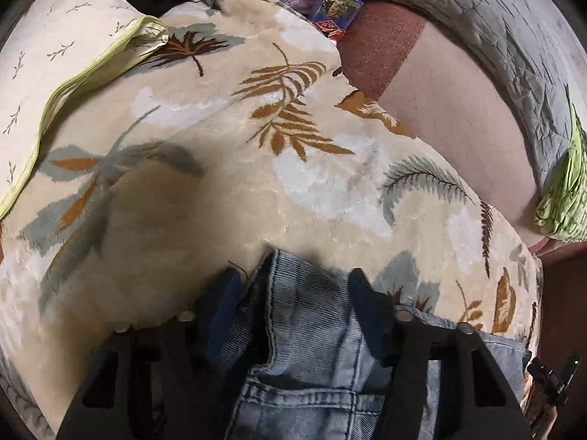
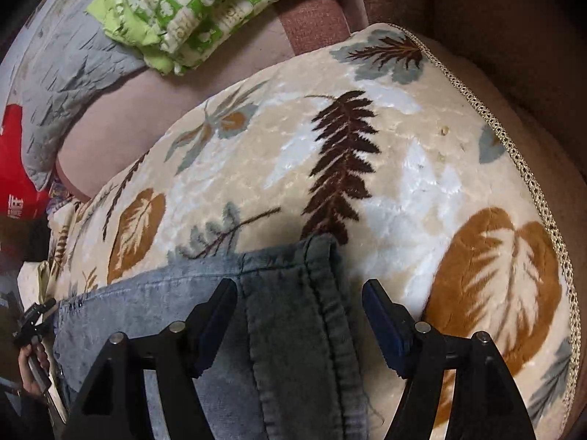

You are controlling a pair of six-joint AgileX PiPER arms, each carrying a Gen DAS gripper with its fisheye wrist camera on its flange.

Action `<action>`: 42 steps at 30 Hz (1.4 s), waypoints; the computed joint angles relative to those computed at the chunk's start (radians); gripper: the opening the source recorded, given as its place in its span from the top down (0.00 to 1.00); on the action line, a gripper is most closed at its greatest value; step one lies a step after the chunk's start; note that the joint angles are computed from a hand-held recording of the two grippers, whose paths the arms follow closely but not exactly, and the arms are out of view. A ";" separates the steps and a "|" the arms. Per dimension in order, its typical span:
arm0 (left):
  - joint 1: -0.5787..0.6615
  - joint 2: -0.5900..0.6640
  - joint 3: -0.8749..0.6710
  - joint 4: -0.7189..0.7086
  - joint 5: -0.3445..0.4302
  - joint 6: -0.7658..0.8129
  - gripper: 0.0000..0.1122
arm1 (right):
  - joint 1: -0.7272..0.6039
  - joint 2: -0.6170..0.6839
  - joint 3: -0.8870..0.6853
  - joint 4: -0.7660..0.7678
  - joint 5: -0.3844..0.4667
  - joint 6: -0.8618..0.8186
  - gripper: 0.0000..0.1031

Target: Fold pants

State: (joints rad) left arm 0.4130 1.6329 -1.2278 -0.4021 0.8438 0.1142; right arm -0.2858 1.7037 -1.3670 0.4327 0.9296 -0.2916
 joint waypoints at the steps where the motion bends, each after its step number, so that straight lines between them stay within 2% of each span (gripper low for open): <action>1: 0.009 -0.006 0.008 -0.018 -0.018 0.020 0.57 | -0.004 0.004 -0.004 0.006 0.002 -0.004 0.28; 9: 0.048 -0.012 0.002 -0.124 0.035 0.127 0.59 | -0.014 0.023 -0.012 0.050 0.009 -0.029 0.28; 12: 0.046 -0.011 -0.001 -0.134 0.048 0.150 0.52 | -0.014 0.027 -0.018 0.069 0.016 -0.048 0.28; 16: 0.029 0.007 -0.006 -0.113 0.025 0.127 0.51 | -0.007 0.051 -0.034 0.075 0.018 -0.030 0.28; 17: 0.015 0.009 -0.008 -0.083 0.012 0.105 0.59 | 0.001 0.058 -0.041 0.065 0.018 -0.025 0.28; 18: 0.001 0.005 -0.007 -0.043 0.004 0.079 0.74 | 0.012 0.068 -0.050 0.044 0.016 -0.014 0.28; 19: -0.016 0.006 -0.010 0.006 -0.005 0.045 0.81 | 0.021 0.080 -0.061 0.020 0.013 0.003 0.28; 20: -0.024 0.010 -0.016 0.034 -0.002 0.021 0.93 | 0.024 0.084 -0.064 0.015 0.008 0.009 0.28; 21: -0.019 0.011 -0.017 0.031 0.000 0.024 0.96 | 0.029 0.088 -0.071 0.012 0.003 0.011 0.30; 22: -0.016 0.009 -0.016 0.026 0.002 0.033 0.97 | 0.040 0.087 -0.076 -0.005 -0.002 0.015 0.47; 24: -0.022 -0.002 -0.015 0.033 0.002 0.045 0.98 | 0.066 0.096 -0.101 -0.077 0.004 0.055 0.73; 25: -0.023 -0.006 -0.015 0.031 0.003 0.048 0.98 | 0.065 0.100 -0.111 -0.077 0.018 0.057 0.78; 27: -0.016 -0.011 -0.024 0.005 0.026 0.062 0.98 | 0.078 0.084 -0.108 -0.097 0.019 0.054 0.81; 33: 0.032 -0.106 -0.016 -0.103 0.094 0.139 0.98 | 0.062 -0.038 -0.058 -0.056 0.003 0.024 0.82; 39: 0.132 -0.227 0.001 -0.229 0.223 0.217 0.98 | 0.038 -0.183 -0.046 0.015 0.068 -0.003 0.82; 42: 0.226 -0.331 0.025 -0.297 0.324 0.290 0.98 | 0.012 -0.286 -0.025 0.061 0.119 -0.035 0.82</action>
